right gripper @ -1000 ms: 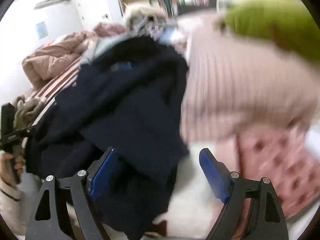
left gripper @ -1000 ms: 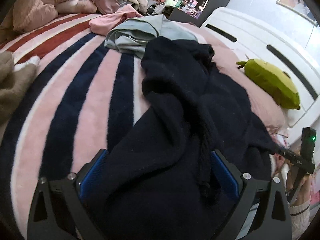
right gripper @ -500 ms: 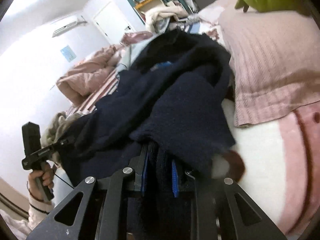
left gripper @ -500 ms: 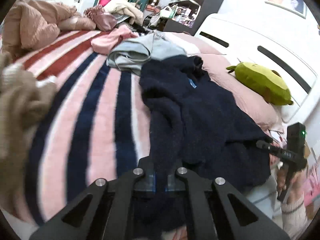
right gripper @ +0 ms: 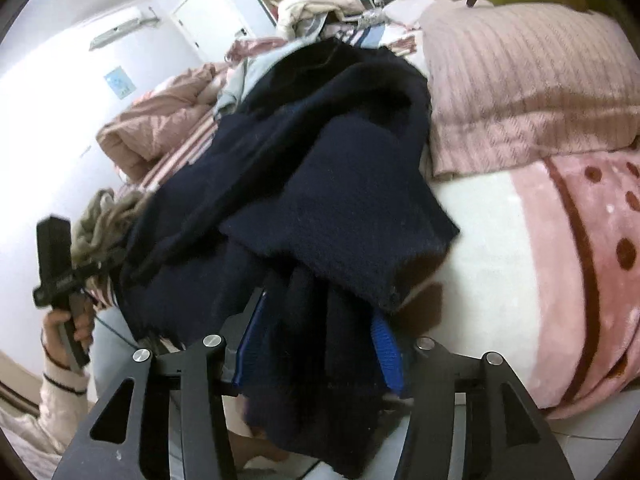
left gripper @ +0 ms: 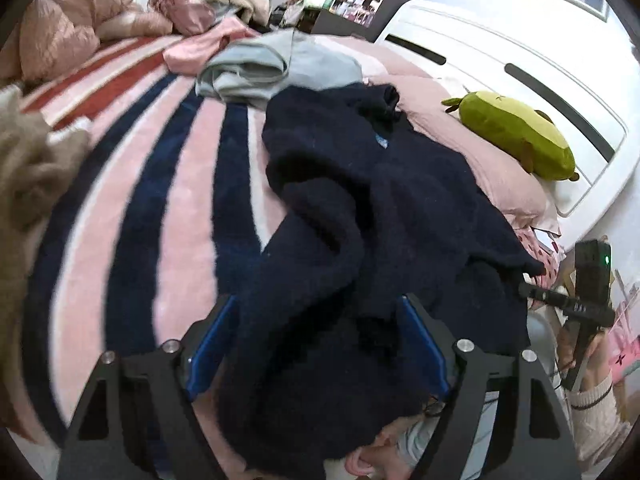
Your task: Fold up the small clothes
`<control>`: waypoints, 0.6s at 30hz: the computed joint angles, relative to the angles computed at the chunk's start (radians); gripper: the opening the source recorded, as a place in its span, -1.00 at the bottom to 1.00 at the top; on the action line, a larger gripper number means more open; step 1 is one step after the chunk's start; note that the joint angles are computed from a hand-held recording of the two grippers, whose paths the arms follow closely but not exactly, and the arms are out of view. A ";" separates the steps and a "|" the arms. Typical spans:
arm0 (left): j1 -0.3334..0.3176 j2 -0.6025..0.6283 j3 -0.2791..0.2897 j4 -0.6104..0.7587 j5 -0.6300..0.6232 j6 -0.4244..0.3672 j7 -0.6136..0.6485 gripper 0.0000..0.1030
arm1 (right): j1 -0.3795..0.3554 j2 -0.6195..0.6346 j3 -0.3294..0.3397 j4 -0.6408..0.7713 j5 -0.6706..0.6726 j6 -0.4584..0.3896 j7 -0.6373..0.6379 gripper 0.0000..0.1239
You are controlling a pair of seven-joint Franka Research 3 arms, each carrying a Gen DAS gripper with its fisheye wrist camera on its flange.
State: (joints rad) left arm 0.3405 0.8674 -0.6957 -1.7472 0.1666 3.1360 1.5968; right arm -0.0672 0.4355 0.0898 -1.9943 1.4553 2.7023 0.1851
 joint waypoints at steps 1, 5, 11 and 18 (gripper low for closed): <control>-0.023 0.012 0.019 0.028 -0.007 -0.017 -0.013 0.29 | 0.005 0.006 0.001 0.003 0.000 0.012 -0.002 -0.25; -0.008 0.052 -0.023 0.060 -0.017 -0.050 0.021 -0.56 | 0.022 0.006 0.005 0.000 -0.024 0.029 -0.002 -0.57; 0.073 0.000 -0.105 -0.069 -0.018 0.015 0.079 -0.74 | -0.008 -0.017 0.027 -0.030 -0.008 -0.036 -0.054 -0.76; 0.311 -0.057 -0.303 -0.290 0.093 0.179 0.030 -0.78 | -0.040 -0.155 -0.025 -0.128 0.188 -0.283 -0.210 -0.77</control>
